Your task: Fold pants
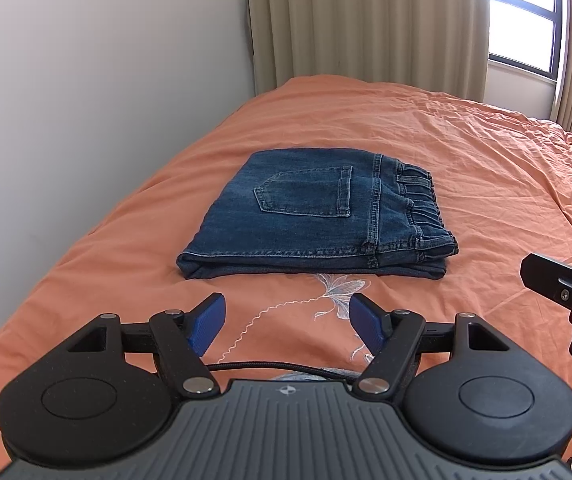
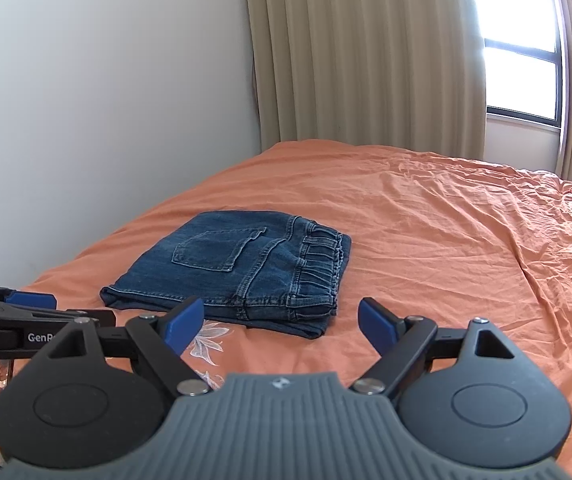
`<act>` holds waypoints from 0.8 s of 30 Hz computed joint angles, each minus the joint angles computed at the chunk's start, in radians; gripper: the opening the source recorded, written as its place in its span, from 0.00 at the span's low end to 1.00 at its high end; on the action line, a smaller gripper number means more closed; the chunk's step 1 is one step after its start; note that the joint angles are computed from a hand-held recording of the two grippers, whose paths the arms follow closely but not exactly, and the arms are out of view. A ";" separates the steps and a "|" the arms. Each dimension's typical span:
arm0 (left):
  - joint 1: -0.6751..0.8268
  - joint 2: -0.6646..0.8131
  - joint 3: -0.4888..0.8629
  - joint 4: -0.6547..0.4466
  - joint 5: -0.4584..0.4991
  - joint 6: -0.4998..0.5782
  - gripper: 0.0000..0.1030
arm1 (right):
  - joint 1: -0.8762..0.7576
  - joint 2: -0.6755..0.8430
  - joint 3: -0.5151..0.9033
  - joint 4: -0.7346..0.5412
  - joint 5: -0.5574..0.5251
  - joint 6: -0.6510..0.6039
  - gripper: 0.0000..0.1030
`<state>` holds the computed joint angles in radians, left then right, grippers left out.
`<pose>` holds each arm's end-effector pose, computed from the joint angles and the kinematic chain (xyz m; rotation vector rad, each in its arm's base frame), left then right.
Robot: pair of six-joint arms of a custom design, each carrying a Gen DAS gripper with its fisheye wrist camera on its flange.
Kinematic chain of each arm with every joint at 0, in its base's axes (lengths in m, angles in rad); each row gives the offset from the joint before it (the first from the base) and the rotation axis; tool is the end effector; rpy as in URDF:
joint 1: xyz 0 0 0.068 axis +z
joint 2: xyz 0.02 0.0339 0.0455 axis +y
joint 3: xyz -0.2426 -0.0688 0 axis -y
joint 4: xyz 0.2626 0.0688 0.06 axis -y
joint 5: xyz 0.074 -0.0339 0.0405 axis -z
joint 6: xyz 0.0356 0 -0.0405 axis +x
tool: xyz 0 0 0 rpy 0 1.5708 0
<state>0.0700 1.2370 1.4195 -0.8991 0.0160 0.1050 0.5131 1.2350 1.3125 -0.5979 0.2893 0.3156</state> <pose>0.2699 0.0184 0.3774 0.0484 2.2878 0.0728 0.2585 0.1340 0.3689 -0.0302 2.0738 0.2066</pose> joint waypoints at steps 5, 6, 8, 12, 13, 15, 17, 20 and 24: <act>0.002 0.005 0.005 0.002 -0.001 0.007 0.80 | 0.003 0.003 0.002 -0.001 0.003 0.003 0.79; 0.001 0.005 0.005 0.002 -0.002 0.007 0.80 | 0.004 0.003 0.002 -0.001 0.004 0.004 0.78; 0.003 0.005 0.005 0.003 -0.001 0.009 0.80 | 0.003 0.002 0.001 -0.001 0.002 0.003 0.79; 0.000 0.004 0.005 0.000 -0.003 0.005 0.80 | 0.006 0.001 -0.001 -0.002 0.006 0.006 0.78; 0.000 0.004 0.005 0.000 -0.003 0.005 0.80 | 0.005 0.001 -0.001 -0.002 0.005 0.007 0.78; 0.003 0.008 0.007 0.003 -0.001 0.012 0.80 | 0.006 0.000 -0.002 -0.002 0.004 0.007 0.79; 0.004 0.009 0.009 0.003 -0.001 0.014 0.80 | 0.005 0.000 -0.005 -0.003 0.003 0.009 0.79; 0.003 0.006 0.005 0.006 -0.004 0.020 0.80 | 0.003 0.008 0.001 -0.015 0.002 0.020 0.79; 0.003 0.005 0.002 0.011 0.005 0.034 0.80 | 0.001 0.021 0.015 -0.040 0.007 0.029 0.79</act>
